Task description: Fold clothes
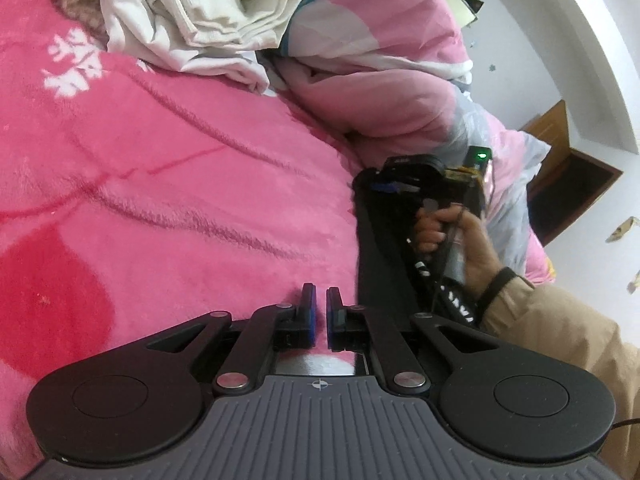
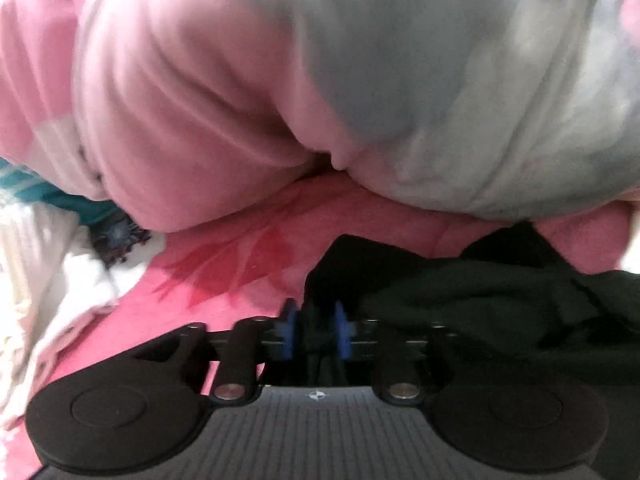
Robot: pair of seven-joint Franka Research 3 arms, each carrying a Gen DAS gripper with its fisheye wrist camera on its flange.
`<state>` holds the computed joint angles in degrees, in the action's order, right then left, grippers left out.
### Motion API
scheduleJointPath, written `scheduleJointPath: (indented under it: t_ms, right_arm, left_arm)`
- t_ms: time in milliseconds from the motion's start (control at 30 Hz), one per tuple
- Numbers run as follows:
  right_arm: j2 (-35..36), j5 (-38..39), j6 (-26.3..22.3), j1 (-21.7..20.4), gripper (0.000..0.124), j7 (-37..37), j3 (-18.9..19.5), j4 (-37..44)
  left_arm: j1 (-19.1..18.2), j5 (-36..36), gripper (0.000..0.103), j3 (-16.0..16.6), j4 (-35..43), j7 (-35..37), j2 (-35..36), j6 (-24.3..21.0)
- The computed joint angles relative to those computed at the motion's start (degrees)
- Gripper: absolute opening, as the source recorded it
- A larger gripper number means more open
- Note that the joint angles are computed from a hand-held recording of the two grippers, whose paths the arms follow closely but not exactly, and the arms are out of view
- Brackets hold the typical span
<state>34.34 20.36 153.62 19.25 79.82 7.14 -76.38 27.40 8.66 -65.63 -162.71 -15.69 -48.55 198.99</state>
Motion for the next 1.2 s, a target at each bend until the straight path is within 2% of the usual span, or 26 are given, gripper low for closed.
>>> scheduleJointPath:
  t_ms: [33,67,133,200,233,267,333,400,467,567,633,700,767,800,867,1000,1100,1200]
  right_arm:
    - [-2.32,-0.15,0.08,0.06,0.041,0.86,-0.63,-2.25]
    - [-4.79,0.13,0.72,-0.26,0.044,0.99,-0.74,-5.06]
    - [-11.17,4.77,1.75,-3.65,0.044,-2.77,1.67,-12.17]
    - [-18.62,14.35,1.14,-8.33,0.044,-9.15,4.29,-19.83]
    - [-22.16,19.65,0.15,-10.12,0.044,-12.46,4.68,-23.14]
    - [-26.06,25.60,-1.21,-11.90,0.044,-16.08,4.55,-26.88]
    - [-33.94,34.68,-4.90,-13.90,0.044,-20.37,2.13,-34.16]
    - [-41.20,38.90,-10.07,-15.03,0.045,-20.81,-1.94,-40.00]
    - [-47.61,39.67,-13.46,-15.64,0.045,-19.88,-5.75,-45.68]
    - [-57.95,36.99,-14.39,-17.16,0.046,-18.29,-10.44,-55.76]
    - [-64.46,35.25,-13.75,-18.91,0.046,-15.21,-13.00,-62.78]
    - [-68.90,35.01,-13.56,-19.97,0.046,-12.69,-15.87,-68.40]
    - [-73.43,34.50,-13.59,-21.48,0.047,-10.12,-18.58,-74.17]
    - [-75.33,34.61,-13.94,-22.08,0.047,-9.98,-20.36,-76.56]
    - [-77.79,35.94,-13.57,-22.51,0.047,-9.94,-22.35,-80.07]
    - [-78.84,38.23,-11.91,-21.68,0.047,-13.06,-23.75,-82.34]
    - [-78.31,38.81,-10.93,-19.73,0.047,-17.79,-23.86,-81.49]
    - [-77.28,38.82,-8.97,-17.75,0.047,-22.51,-22.49,-80.51]
  left_arm:
    - [0.66,-0.10,0.004,-0.44,0.16,-0.10,-0.03,0.41]
    - [1.33,-0.23,0.005,-0.88,0.33,-0.19,-0.05,0.82]
    - [1.58,-0.66,0.007,-1.29,0.22,-0.45,-0.69,1.30]
    - [1.75,-0.76,0.010,-1.47,0.05,-0.41,-0.77,2.65]
    - [1.87,-0.61,0.015,-1.45,0.09,0.01,-0.31,3.69]
    - [1.94,-0.51,0.025,-1.41,0.17,0.64,0.27,4.80]
    - [1.50,-0.26,0.037,-1.00,0.60,2.68,1.70,5.86]
    - [-0.21,0.72,0.046,0.34,1.62,5.71,3.46,4.35]
    - [-2.00,1.70,0.055,1.73,2.69,8.69,5.23,2.70]
    - [-5.76,3.58,0.057,4.21,4.74,12.59,6.94,-3.97]
    - [-6.75,4.77,0.056,4.31,6.10,13.19,6.71,-8.34]
    - [-7.24,6.48,0.050,4.09,7.50,12.73,6.30,-12.62]
    - [-8.32,8.44,0.019,4.74,8.88,12.70,6.98,-17.00]
    - [-8.85,9.37,0.015,5.02,9.59,12.73,7.39,-19.21]
    - [-10.82,10.10,0.006,7.32,9.28,11.76,8.40,-19.64]
    - [-17.74,11.48,0.004,14.27,7.97,10.93,7.30,-23.90]
    - [-24.06,12.36,0.004,19.97,6.92,11.50,4.67,-30.43]
    - [-28.56,12.89,0.004,23.72,6.62,11.70,3.31,-37.60]
